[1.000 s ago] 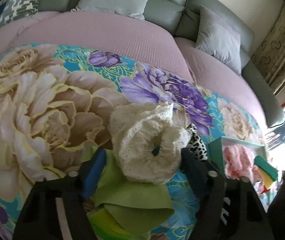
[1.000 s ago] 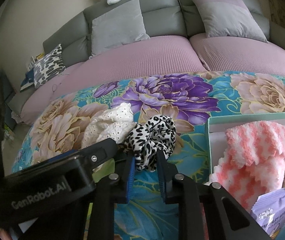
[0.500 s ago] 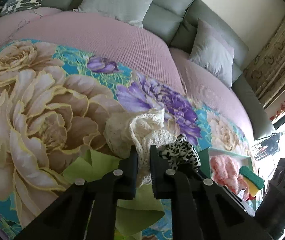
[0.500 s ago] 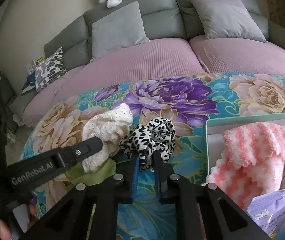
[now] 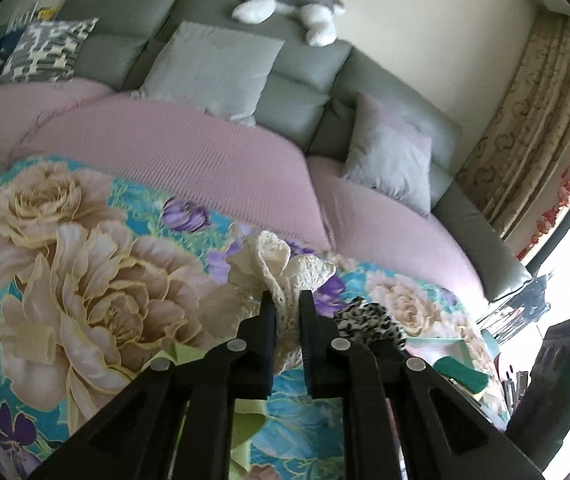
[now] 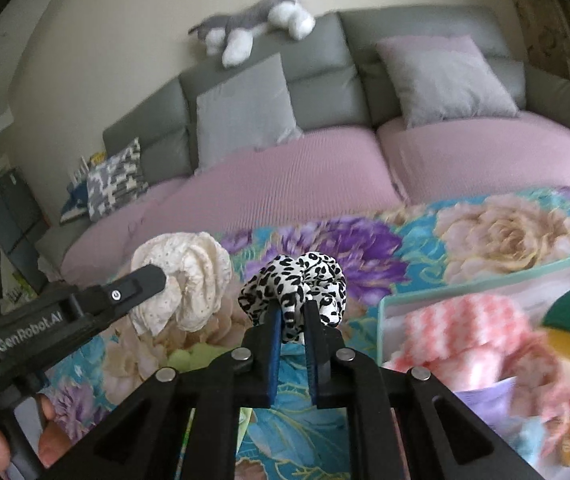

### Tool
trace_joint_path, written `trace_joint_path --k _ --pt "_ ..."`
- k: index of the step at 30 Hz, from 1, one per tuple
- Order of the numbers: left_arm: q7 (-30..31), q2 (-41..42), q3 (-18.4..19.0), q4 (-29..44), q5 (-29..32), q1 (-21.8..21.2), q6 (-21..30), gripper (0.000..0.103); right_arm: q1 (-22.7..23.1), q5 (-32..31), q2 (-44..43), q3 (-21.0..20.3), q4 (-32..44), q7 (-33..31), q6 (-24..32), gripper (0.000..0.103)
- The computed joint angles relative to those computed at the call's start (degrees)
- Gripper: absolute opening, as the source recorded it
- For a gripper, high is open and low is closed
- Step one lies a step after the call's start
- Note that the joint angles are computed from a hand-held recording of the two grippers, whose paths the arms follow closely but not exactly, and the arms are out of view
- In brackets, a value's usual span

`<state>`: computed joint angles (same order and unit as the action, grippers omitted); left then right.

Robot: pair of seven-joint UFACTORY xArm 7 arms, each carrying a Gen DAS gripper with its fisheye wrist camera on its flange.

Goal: Organize soft objects
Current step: 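Lift the lace cloth and scrunchie from the pile toward the tray with both tools, then lower the lace cloth and scrunchie into the white tray and open both tools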

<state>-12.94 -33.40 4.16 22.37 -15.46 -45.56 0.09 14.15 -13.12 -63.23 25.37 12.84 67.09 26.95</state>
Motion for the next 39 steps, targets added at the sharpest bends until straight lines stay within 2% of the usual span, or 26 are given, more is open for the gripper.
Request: trace_joint_path --k 4,13,19,23,29,35,39 --pt "-1.09 -2.27 -3.15 0.00 0.91 0.73 0.54 0.011 1.51 -0.32 -7.93 -0.10 0.55 -0.56 8.64 0.012" --pt "-4.28 -1.63 -10.20 1.95 3.93 -0.31 0.65 0.011 4.35 -0.27 -23.65 0.42 2.12 -4.18 32.71 0.012" --pt "-5.47 2.60 -13.06 4.88 5.93 -2.25 -0.04 0.011 2.74 -0.81 -33.58 -2.04 1.01 -8.80 42.79 0.012" --pt "-5.20 6.78 -12.35 7.04 5.83 -5.62 -0.36 0.011 1.07 -0.72 -38.02 -3.20 0.46 -12.56 45.76 0.012" --pt "-5.47 12.13 -15.32 10.05 6.57 -6.08 -0.33 0.011 -1.41 1.55 -41.01 -4.15 -0.01 -16.31 47.16 0.012" --pt "-2.01 15.60 -13.26 11.86 3.72 -9.76 1.62 0.012 -3.29 3.74 -42.10 -5.78 -0.15 -19.44 49.94 0.012" --pt "-1.62 17.40 -16.03 12.93 2.94 -7.33 3.86 0.012 -3.98 5.46 -41.57 -6.75 -0.47 -20.94 51.59 0.012"
